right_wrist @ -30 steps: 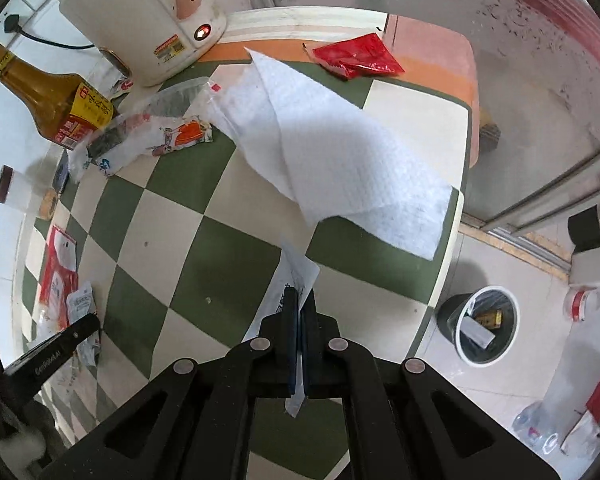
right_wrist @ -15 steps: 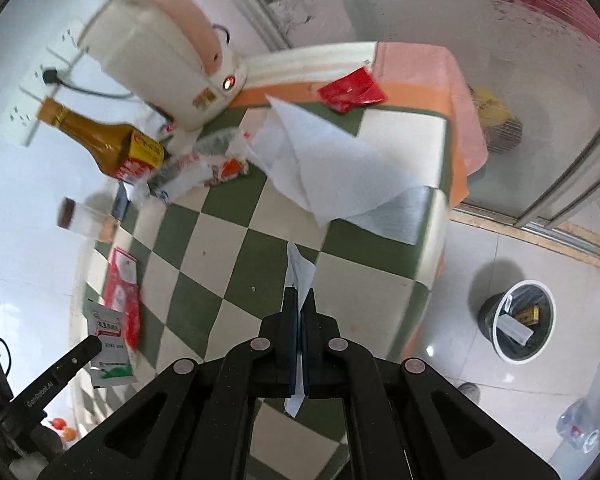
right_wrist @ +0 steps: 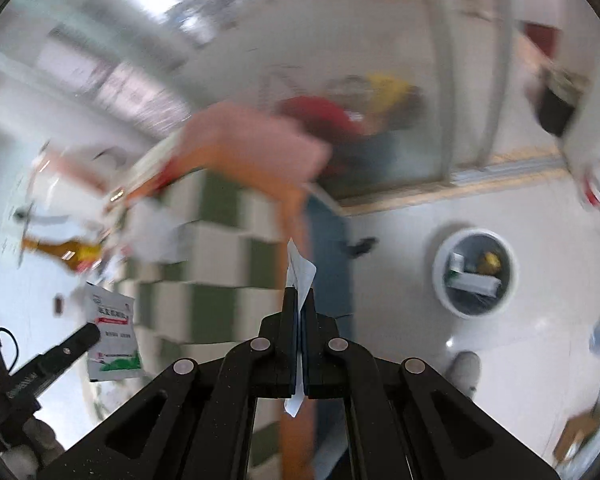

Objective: Collect trash
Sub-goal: 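Carry the sachet and strip to the bin and release them inside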

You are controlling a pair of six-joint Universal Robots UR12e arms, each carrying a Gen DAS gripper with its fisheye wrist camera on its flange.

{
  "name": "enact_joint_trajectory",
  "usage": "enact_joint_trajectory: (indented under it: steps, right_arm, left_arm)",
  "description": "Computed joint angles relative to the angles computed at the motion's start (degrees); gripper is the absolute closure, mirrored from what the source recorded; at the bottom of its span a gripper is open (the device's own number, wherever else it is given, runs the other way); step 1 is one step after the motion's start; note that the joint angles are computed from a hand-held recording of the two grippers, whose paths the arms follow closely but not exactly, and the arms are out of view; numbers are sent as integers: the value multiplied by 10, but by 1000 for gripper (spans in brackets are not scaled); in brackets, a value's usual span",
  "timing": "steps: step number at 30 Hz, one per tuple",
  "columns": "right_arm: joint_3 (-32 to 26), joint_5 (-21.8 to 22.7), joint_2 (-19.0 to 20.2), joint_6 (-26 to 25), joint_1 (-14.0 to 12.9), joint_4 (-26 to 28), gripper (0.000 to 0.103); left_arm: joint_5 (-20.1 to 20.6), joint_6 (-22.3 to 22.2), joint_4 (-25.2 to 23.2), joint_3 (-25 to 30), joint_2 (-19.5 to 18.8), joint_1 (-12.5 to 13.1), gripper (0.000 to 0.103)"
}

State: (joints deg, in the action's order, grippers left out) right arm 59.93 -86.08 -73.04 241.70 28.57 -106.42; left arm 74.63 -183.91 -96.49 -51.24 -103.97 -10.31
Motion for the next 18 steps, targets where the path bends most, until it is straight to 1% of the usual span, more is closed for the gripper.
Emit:
enact_joint_trajectory:
  steps: [1,2,3,5,8,10,12,14,15,16,17,18]
  right_arm:
    - [51,-2,-30,18,-10,-7,102]
    - [87,0,-50,31,-18,-13,102]
    - [137,4,-77,48,-29,-23,102]
    - [209,11,-113,67,-48,-37,102]
    - [307,22,-153,80,-75,-68,102]
    - [369,29,-170,82,-94,-96,102]
    - [426,48,-178,88,-112,-135,102]
    - [483,69,-176,84,-132,-186,102]
    - [502,78,-172,82,-138,-211,102]
    - [528,94,-163,76,-148,-248,102]
    - [539,100,-156,72,-153,-263,102]
    - [557,112,-141,62,-161,-294,102]
  left_arm:
    - [-13,3,-2,2,-12,-19,103]
    - [-23,4,-2,0,-18,-28,103]
    - [-37,6,-2,-3,-29,-46,103]
    - [-59,6,-4,-12,-48,-71,103]
    - [-94,-8,0,-40,-77,-100,103]
    - [-106,-18,0,-59,-97,-117,103]
    - [-126,-29,8,-87,-119,-131,103]
    - [-130,-39,25,-107,-136,-145,103]
    - [-133,-41,34,-119,-145,-151,103]
    - [-128,-46,42,-129,-160,-158,103]
    - [-129,-49,50,-139,-169,-161,103]
    - [-128,-52,56,-145,-174,-163,103]
